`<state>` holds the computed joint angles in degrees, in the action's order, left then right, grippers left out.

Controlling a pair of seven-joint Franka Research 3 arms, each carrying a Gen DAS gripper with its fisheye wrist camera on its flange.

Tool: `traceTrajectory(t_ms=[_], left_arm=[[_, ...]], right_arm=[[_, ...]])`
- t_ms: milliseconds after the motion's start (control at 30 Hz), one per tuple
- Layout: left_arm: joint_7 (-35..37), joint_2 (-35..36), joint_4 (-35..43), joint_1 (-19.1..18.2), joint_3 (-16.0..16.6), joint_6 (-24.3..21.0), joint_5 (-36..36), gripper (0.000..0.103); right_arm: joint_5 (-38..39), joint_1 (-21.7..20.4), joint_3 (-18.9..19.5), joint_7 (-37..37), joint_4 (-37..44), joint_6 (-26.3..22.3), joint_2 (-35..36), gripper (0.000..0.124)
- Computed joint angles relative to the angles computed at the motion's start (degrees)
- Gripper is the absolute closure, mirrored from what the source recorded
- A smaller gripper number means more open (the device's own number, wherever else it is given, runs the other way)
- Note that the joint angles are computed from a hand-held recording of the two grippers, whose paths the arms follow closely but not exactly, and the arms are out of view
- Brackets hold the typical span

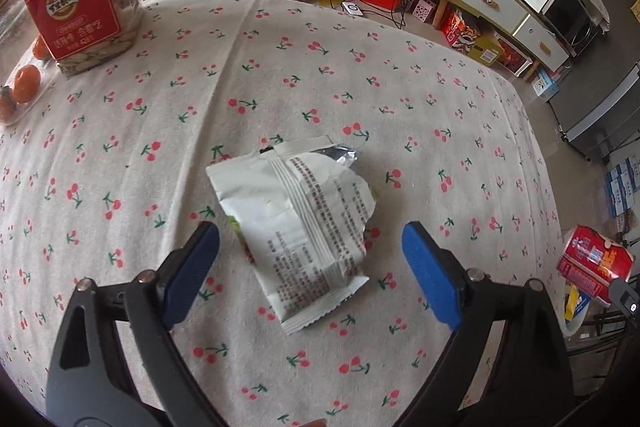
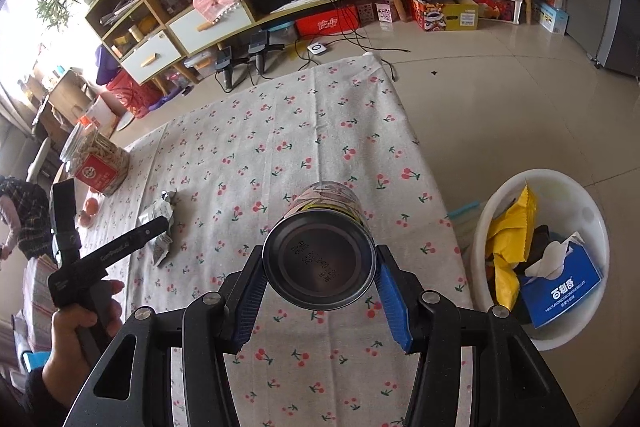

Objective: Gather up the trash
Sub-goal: 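Grasp the white snack wrapper with the left gripper while the right holds the can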

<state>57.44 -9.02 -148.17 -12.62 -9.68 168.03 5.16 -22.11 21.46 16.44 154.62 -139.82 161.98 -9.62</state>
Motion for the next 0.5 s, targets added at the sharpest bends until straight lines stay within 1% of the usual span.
traceTrajectory(t_ms=[67, 133, 233, 300, 367, 500], left_arm=[[-3.76, 0.61, 0.58, 1.85, -1.54, -0.91, 3.99, 0.019], [-8.60, 0.44, 0.66, 3.83, -3.10, -1.68, 9.75, 0.022], [-12.03, -0.40, 0.56, 4.68, -3.66, -3.16, 14.93, 0.033], [-10.77, -1.22, -0.31, 3.82, -2.55, -2.84, 14.46, 0.036], [-8.70, -2.37, -1.61, 2.87, -1.41, -2.40, 12.92, 0.042], [-4.39, -5.01, -4.31, 1.10, 0.22, -1.97, 9.67, 0.046]], right_arm=[[0.23, 0.02, -0.10, -0.18, -0.63, 0.11, -0.65, 0.070], [0.49, -0.05, 0.05, -0.41, -0.97, 0.13, -0.98, 0.070], [0.76, -0.23, 0.26, -0.81, -1.08, -0.15, -1.04, 0.070], [0.93, -0.27, 0.31, -0.91, -1.28, -0.10, -1.15, 0.070], [0.86, -0.39, 0.49, -0.80, -1.40, -0.09, -1.29, 0.070], [0.62, -0.63, 0.83, -0.45, -1.47, -0.02, -1.44, 0.070]])
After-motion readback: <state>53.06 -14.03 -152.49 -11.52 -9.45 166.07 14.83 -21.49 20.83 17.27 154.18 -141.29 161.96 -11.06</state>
